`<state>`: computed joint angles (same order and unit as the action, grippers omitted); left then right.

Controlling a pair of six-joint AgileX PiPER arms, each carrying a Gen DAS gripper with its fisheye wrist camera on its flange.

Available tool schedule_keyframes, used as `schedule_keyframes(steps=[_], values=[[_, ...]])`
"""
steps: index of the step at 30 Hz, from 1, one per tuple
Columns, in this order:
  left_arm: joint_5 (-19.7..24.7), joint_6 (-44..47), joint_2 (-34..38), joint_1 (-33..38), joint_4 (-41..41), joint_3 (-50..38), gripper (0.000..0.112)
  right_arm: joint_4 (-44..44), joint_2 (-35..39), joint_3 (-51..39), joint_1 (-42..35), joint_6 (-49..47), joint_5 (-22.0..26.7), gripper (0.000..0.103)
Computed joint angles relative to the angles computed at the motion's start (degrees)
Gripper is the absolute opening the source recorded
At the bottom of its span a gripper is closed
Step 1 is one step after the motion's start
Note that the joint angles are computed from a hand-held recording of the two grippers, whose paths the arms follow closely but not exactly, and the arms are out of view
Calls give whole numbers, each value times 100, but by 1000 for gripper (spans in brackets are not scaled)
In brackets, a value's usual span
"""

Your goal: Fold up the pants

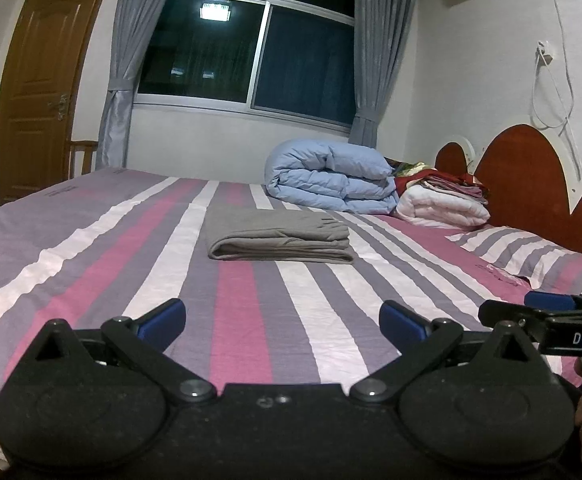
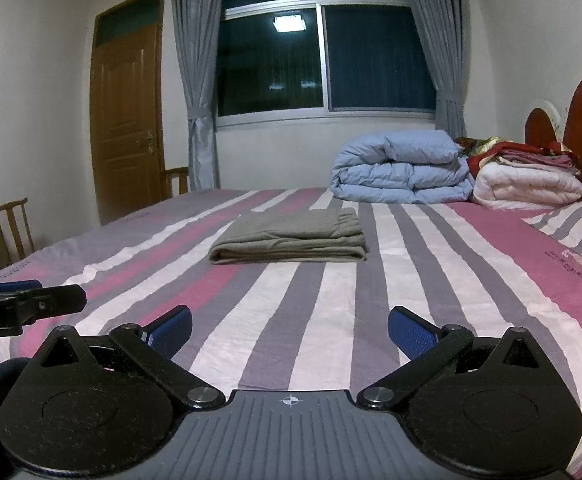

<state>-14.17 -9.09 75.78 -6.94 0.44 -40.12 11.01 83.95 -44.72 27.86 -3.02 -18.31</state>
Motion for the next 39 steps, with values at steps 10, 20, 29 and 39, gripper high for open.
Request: schedule_keyframes(steps=[10,20,29,39], values=[[6,-122,4,17,136,-8,97,130,-5,-8,29,-124,6,103],[-6,-176,22,22,192,-14,97,132,2,-8,29,-140,16,103],[4,-113,29,7,127,-32,97,135,11,-2,31,-138,-1,103],[-20,-150,20,16,162,-8,97,10,2,0,-5,-35,17,103]])
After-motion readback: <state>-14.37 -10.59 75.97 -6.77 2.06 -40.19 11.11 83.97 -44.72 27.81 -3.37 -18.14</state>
